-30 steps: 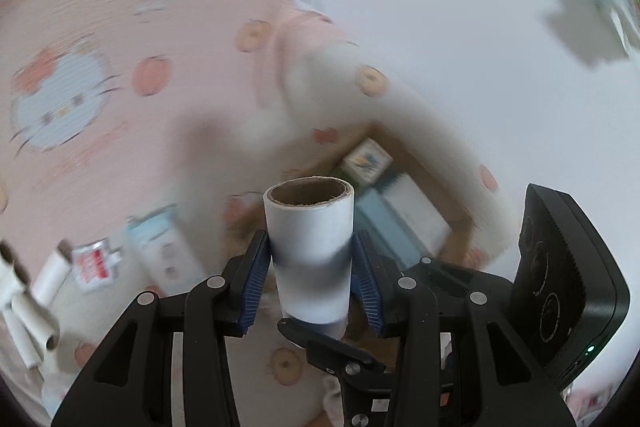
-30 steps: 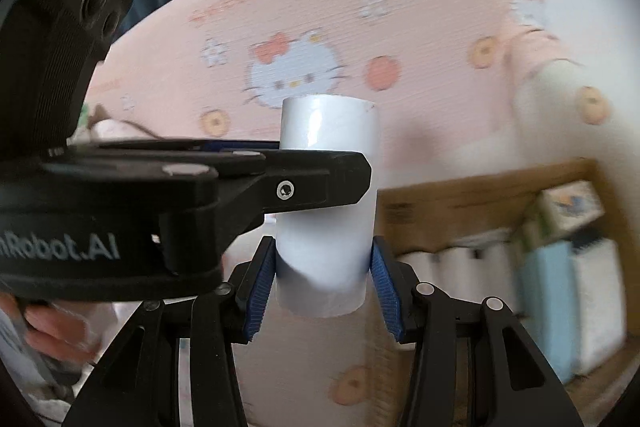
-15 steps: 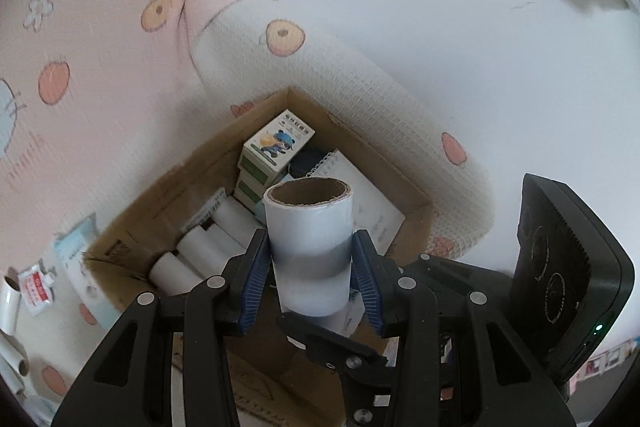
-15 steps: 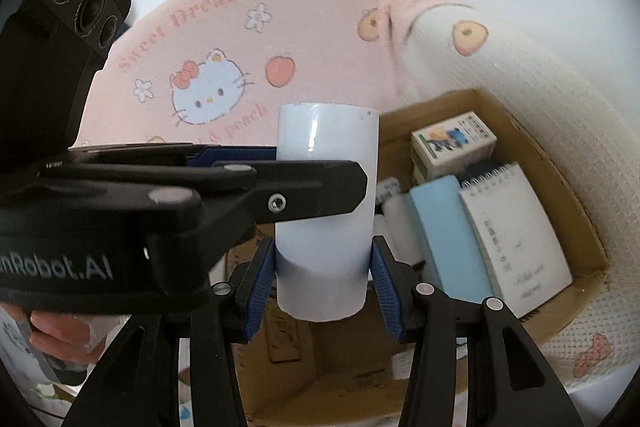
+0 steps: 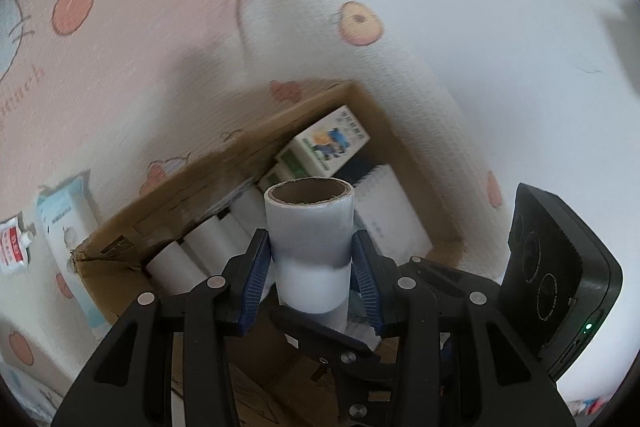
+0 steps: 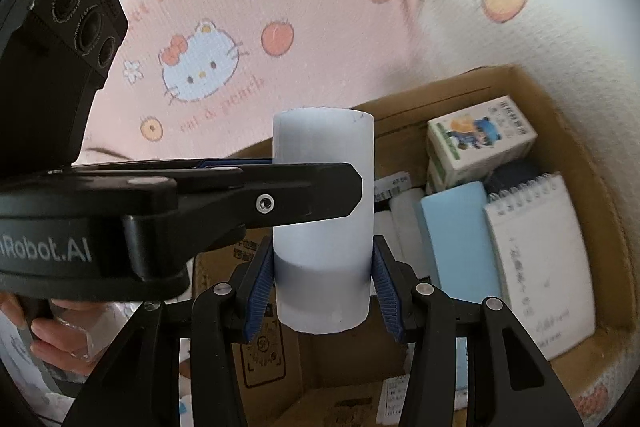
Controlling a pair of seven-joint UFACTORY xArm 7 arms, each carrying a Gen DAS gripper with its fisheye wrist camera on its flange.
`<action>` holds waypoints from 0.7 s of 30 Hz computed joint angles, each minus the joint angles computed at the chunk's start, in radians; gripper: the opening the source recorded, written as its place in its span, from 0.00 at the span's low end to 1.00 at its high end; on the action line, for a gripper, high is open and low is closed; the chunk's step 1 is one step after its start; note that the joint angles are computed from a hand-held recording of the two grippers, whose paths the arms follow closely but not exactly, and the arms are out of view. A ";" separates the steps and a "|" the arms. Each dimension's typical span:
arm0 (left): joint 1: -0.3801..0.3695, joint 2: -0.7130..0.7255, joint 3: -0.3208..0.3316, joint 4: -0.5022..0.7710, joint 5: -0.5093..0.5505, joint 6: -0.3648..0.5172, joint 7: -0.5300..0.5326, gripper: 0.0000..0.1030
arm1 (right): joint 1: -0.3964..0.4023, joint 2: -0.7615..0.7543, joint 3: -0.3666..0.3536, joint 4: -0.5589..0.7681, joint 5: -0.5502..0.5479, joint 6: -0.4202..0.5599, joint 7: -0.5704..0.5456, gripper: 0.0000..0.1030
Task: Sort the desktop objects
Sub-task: 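Carry the upright white tube with the right gripper over the cardboard box, then lower the tube into the box beside the paper rolls and open the right gripper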
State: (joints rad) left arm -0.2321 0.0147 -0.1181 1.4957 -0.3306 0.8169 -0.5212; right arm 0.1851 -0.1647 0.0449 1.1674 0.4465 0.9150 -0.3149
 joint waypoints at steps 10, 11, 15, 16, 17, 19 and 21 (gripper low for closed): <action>0.024 0.038 0.006 -0.043 -0.151 -0.017 -0.019 0.45 | -0.016 0.083 0.011 0.056 -0.066 0.074 0.021 0.43; 0.025 0.043 0.005 -0.047 -0.166 -0.024 -0.028 0.44 | -0.018 0.084 0.012 0.058 -0.071 0.079 0.024 0.43; 0.019 0.072 -0.001 -0.009 -0.128 -0.002 -0.048 0.45 | -0.029 0.103 0.009 0.074 -0.066 0.110 0.016 0.43; 0.017 0.081 -0.002 0.006 -0.105 0.005 -0.050 0.45 | -0.033 0.115 0.007 0.088 -0.059 0.124 0.017 0.43; 0.016 0.087 -0.002 0.016 -0.088 0.009 -0.050 0.45 | -0.036 0.122 0.006 0.096 -0.053 0.131 0.019 0.43; 0.016 0.106 -0.003 0.044 -0.067 0.030 -0.047 0.45 | -0.043 0.140 0.007 0.112 -0.046 0.141 0.023 0.43; 0.023 0.131 -0.001 0.075 -0.062 0.059 -0.043 0.45 | -0.050 0.164 0.007 0.132 -0.035 0.154 0.027 0.43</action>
